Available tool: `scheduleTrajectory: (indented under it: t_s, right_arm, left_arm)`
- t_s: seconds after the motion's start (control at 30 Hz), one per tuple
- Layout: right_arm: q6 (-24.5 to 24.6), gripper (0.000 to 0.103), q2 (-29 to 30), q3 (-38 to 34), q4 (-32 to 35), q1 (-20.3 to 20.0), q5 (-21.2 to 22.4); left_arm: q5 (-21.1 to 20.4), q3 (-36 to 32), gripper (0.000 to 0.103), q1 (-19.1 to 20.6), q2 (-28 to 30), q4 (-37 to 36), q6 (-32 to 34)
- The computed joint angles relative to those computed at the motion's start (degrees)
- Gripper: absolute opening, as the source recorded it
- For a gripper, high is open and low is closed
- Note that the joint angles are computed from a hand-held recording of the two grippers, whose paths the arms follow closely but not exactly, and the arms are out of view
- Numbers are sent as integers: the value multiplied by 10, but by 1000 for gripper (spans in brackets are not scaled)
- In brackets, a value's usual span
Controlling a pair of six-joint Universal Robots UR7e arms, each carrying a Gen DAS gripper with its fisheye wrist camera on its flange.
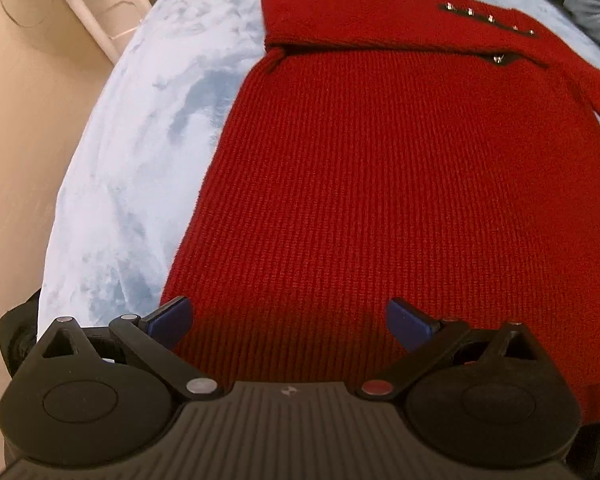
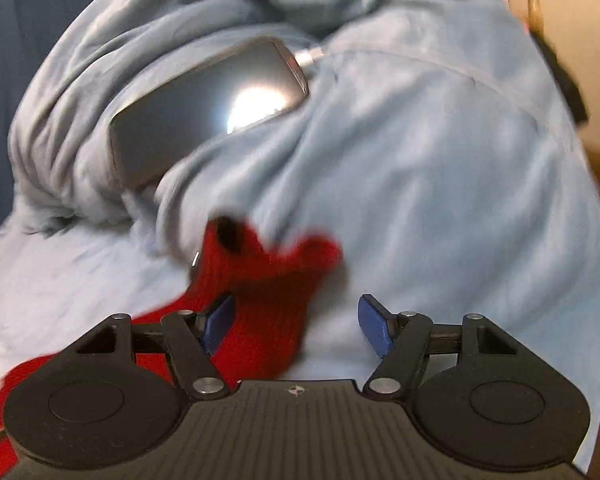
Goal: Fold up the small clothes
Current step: 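Grasp the sleeve cuff with the right gripper and fold it across the body, then release the folded sleeve with the right gripper and withdraw both tools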
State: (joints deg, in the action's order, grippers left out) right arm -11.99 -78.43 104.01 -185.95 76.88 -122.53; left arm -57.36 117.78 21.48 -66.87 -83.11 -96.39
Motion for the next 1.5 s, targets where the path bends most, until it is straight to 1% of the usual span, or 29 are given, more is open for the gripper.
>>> scheduleTrajectory:
  t_s: [0.03, 0.07, 0.1, 0.13, 0.2, 0.23, 0.3, 0.37, 0.4, 0.43, 0.47, 0.53, 0.6, 0.73, 0.8, 0.83, 0.87, 0.9, 0.93, 0.97, 1.0, 1.07, 1.1, 1.17, 1.3, 1.33, 1.4, 1.47, 1.5]
  right_arm:
    - [-19, 31, 9, -10, -1, 1, -5]
    - [-47, 17, 13, -16, 6, 4, -6]
    - [-55, 16, 6, -17, 32, 7, 2]
    - [-46, 15, -6, -16, 59, 10, 16]
    - [1, 15, -36, -14, 132, 22, 49]
    - [22, 15, -38, -23, 159, 33, 51]
    - [67, 15, -32, -49, 201, 62, 42]
    - [125, 15, -10, -88, 233, 96, 23]
    - [140, 15, 4, -105, 239, 115, 17]
    - [141, 15, 20, -120, 234, 135, 9]
    - [129, 15, 39, -134, 224, 157, 2]
    - [87, 15, 78, -155, 212, 205, 4]
    - [66, 15, 124, -173, 211, 252, 19]
    - [58, 17, 220, -188, 205, 324, 65]
    - [46, 36, 264, -179, 219, 347, 94]
    - [34, 56, 279, -174, 255, 354, 104]
    - [28, 58, 289, -169, 282, 360, 92]
    - [28, 59, 294, -147, 285, 368, 57]
    - [27, 59, 287, -121, 278, 367, 46]
    - [31, 59, 267, -86, 278, 358, 57]
    - [47, 59, 234, -48, 293, 343, 69]
    - [86, 59, 179, 5, 316, 320, 73]
    - [97, 59, 138, 32, 332, 304, 73]
    - [112, 59, 49, 100, 333, 287, 62]
    - [79, 59, -123, 212, 326, 263, 46]
    - [70, 60, -146, 229, 317, 258, 43]
    - [48, 60, -225, 270, 333, 266, 34]
    - [29, 62, -282, 292, 356, 286, 21]
    - [18, 63, -309, 301, 371, 291, 24]
  left_arm:
    - [0, 1, 103, 2, 2, -4, 4]
    - [2, 4, 103, 5, 1, -10, 8]
    - [3, 6, 103, 7, 0, -15, 10]
    - [3, 8, 103, 6, -1, -19, 10]
    - [6, 14, 103, 10, -6, -27, 12]
    - [7, 18, 103, 12, -11, -32, 12]
    - [7, 29, 103, 15, -24, -42, 7]
    - [3, 42, 103, 14, -46, -49, -4]
    - [2, 51, 103, 11, -61, -47, -12]
    - [1, 57, 103, 7, -73, -40, -22]
    - [2, 64, 103, 6, -86, -30, -30]
    - [-3, 73, 103, -3, -111, 8, -63]
    - [-12, 83, 103, -11, -140, 46, -96]
    - [-40, 103, 103, -34, -211, 118, -161]
    - [-54, 106, 103, -46, -233, 151, -185]
    - [-60, 109, 103, -51, -246, 166, -193]
    - [-65, 111, 103, -56, -256, 175, -200]
    - [-68, 113, 103, -62, -266, 181, -207]
    - [-70, 117, 103, -69, -277, 185, -212]
    - [-71, 120, 103, -75, -282, 187, -216]
    - [-71, 122, 103, -78, -284, 186, -214]
    - [-63, 128, 103, -74, -282, 170, -200]
    - [-59, 130, 103, -74, -278, 160, -193]
    - [-49, 128, 103, -79, -265, 140, -189]
    - [-29, 105, 103, -107, -232, 129, -184]
    - [-26, 96, 103, -116, -219, 132, -184]
    - [-26, 79, 103, -136, -201, 141, -185]
    - [-31, 67, 103, -157, -186, 149, -188]
    - [-36, 61, 103, -171, -179, 153, -191]
